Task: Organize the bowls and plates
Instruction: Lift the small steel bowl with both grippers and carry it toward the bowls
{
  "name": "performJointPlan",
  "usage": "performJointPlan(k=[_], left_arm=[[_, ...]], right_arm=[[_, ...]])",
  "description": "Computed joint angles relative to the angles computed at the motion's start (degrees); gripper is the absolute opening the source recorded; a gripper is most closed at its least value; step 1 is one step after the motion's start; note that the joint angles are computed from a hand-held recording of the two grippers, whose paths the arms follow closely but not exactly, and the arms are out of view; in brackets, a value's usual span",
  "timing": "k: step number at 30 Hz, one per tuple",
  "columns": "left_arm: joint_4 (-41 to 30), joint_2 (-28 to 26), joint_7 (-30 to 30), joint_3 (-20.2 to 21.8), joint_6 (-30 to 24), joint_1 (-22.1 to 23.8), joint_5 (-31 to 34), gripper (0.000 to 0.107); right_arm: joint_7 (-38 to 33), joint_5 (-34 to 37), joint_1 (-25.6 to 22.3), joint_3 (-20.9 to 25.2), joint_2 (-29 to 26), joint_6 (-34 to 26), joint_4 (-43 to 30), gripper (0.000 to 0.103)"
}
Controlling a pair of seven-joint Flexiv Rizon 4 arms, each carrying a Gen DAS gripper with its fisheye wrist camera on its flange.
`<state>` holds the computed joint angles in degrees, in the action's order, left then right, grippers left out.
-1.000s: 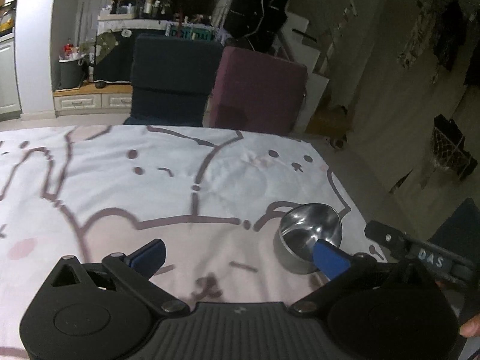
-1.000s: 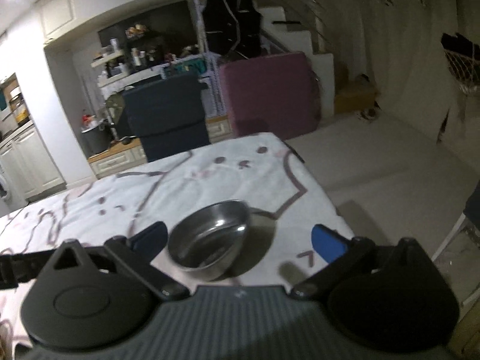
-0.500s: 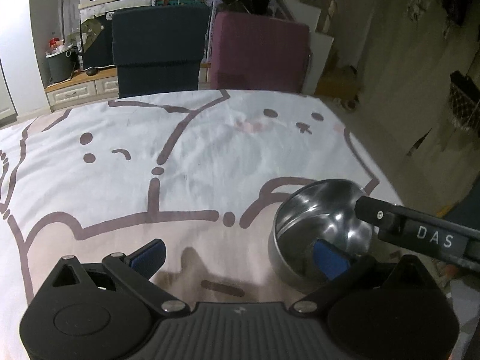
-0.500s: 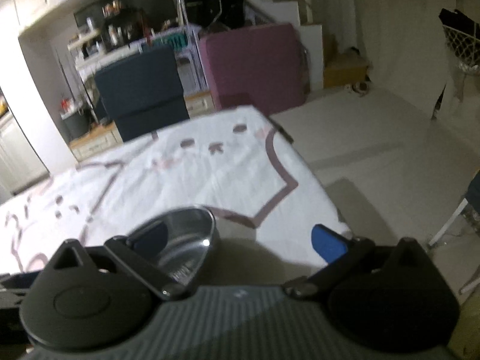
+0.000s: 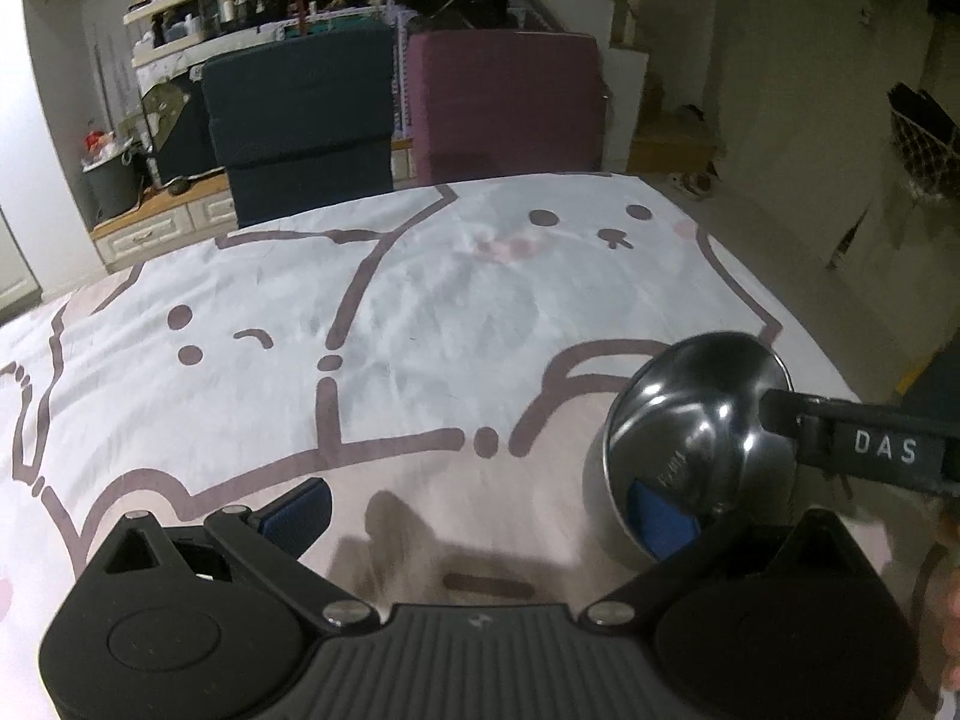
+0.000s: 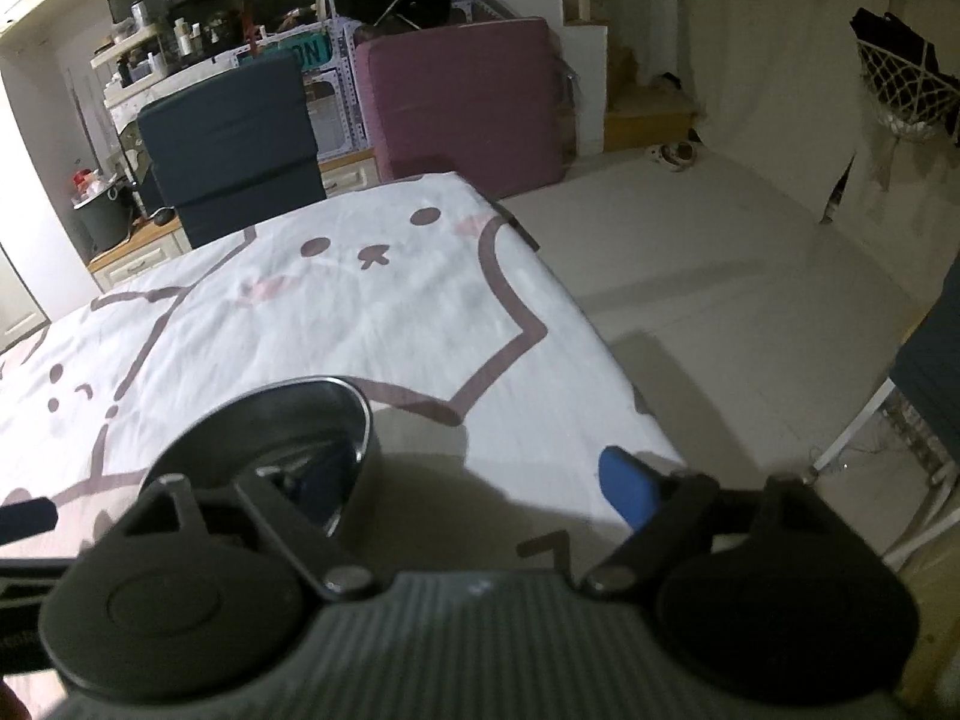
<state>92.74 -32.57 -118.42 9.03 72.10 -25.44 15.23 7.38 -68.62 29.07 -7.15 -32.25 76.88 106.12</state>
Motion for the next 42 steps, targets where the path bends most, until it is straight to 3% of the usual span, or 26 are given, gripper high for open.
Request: performJointPlan(k=[3, 4, 8, 11, 13, 17, 19, 25, 30, 37, 42], left_arm=[[0.60, 0.39, -0.22, -0.02, 0.94, -0.38, 0.28, 0.097], [0.68, 0.51, -0.47, 0.07, 1.05, -0.61, 0.34, 0.092], [1.80, 1.01, 0.43, -1.26, 2.35, 0.09, -0.56, 0.078], [3.73, 1.39, 3.39, -4.35, 4.50, 2.55, -3.60, 0.062], [5.33, 1.44, 5.58, -6.57, 6.82, 4.26, -6.40, 0.044], [7.46, 1.29, 10.02, -9.72, 10.23, 6.06, -11.31, 0.020], [8.08, 1.31, 12.05, -10.65, 11.10, 6.35, -13.20, 0.007], [10.15, 2.86, 13.94, -8.31, 13.58, 4.31, -15.76, 0.006], [12.96, 6.83, 12.48, -4.36, 14.32, 1.46, -15.46, 0.005], [17.68, 16.24, 7.63, 2.43, 12.78, -2.30, -7.11, 0.006], [21.43, 24.21, 4.36, 3.07, 9.60, -1.28, 0.27, 0.006]], right_arm=[[-0.54, -0.28, -0.42, 0.30, 0.58, 1.09, 0.83, 0.076], [-1.82, 0.23, -0.82, 0.82, 0.38, 1.80, 0.69, 0.065], [-5.90, 1.70, -0.34, 1.61, 1.51, 1.82, 1.86, 0.043], [-5.77, 0.74, 0.00, 0.95, 2.14, 3.43, 2.81, 0.032], [-5.08, -0.40, 0.37, 0.42, 2.63, 4.09, 3.29, 0.027], [-4.71, -3.17, 0.14, 0.45, 3.25, 5.39, 3.64, 0.013], [-5.01, -3.48, -0.09, 0.99, 3.57, 4.95, 3.75, 0.013], [-8.39, -0.40, -1.03, 3.14, 4.53, 4.14, 4.66, 0.010], [-3.53, -3.99, -0.22, 1.88, 6.74, 5.79, 5.59, 0.009], [4.43, -12.72, -1.65, 5.38, 11.01, 5.56, 5.75, 0.008], [9.08, -17.13, -3.04, 9.46, 12.98, 5.68, 5.42, 0.008]])
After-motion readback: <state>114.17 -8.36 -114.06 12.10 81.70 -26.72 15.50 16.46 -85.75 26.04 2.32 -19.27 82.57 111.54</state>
